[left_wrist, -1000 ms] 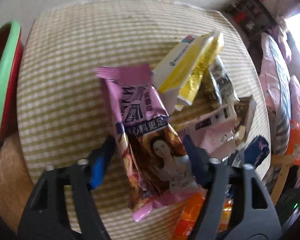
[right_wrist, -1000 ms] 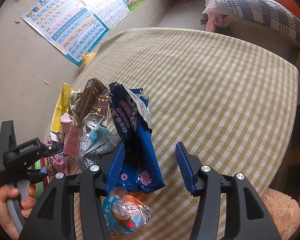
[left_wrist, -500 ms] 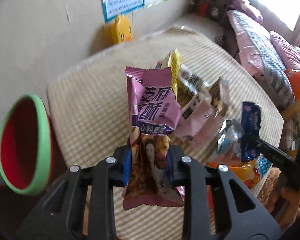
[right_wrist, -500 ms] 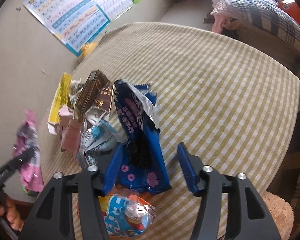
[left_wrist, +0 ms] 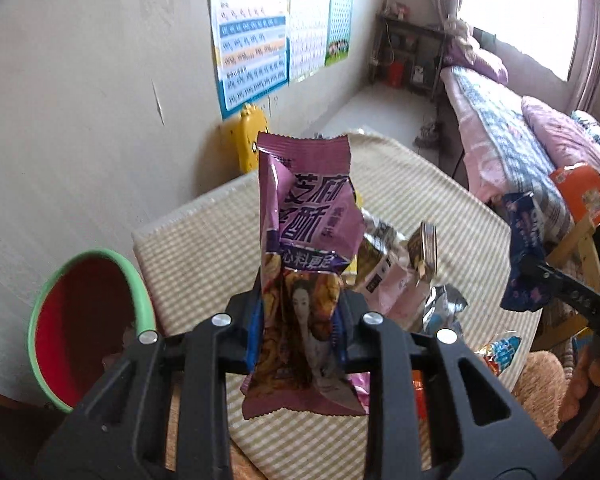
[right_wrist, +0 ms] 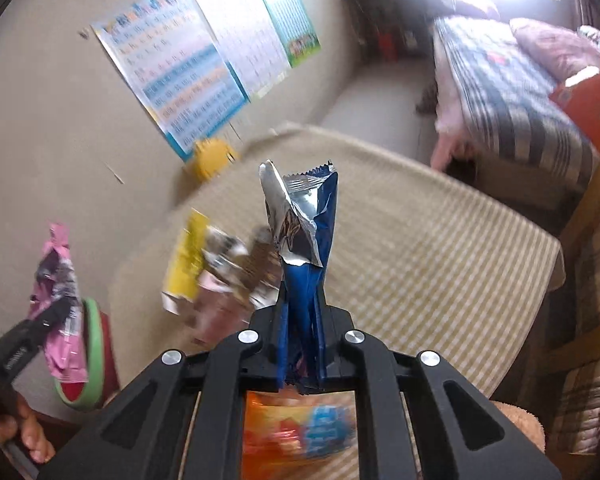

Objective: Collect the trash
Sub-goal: 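Carry both wrappers to the red bucket and open both grippers over it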

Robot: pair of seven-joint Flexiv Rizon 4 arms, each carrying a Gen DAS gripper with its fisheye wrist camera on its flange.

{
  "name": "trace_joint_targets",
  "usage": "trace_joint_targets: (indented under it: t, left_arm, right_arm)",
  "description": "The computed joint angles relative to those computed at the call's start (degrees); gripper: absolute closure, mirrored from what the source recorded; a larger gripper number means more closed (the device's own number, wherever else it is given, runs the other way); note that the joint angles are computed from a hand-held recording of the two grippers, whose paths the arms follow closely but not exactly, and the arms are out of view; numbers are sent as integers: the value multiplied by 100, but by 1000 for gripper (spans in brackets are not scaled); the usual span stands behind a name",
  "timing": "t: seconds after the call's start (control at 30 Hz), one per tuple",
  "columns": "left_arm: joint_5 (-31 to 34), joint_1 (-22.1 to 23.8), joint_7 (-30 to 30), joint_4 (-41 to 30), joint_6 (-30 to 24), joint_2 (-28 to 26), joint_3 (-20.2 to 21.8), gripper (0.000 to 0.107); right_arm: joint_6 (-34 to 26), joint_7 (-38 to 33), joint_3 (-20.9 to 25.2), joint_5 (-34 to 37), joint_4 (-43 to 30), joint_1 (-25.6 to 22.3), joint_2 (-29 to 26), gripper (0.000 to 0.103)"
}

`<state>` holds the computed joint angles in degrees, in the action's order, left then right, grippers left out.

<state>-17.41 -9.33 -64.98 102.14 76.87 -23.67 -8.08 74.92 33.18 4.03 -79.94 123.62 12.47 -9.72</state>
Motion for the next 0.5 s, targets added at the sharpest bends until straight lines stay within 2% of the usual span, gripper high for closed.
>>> trace_joint_targets:
  t: [0.13, 0.5]
  left_arm:
    - [-222, 200, 241, 213, 276, 179, -198, 80]
    - [-813, 611, 849, 571, 906, 376, -644, 80]
  right_arm:
    - [-223, 53, 81, -180, -170, 112, 141, 94]
    - [-712, -618, 244, -23, -741, 506, 109, 94]
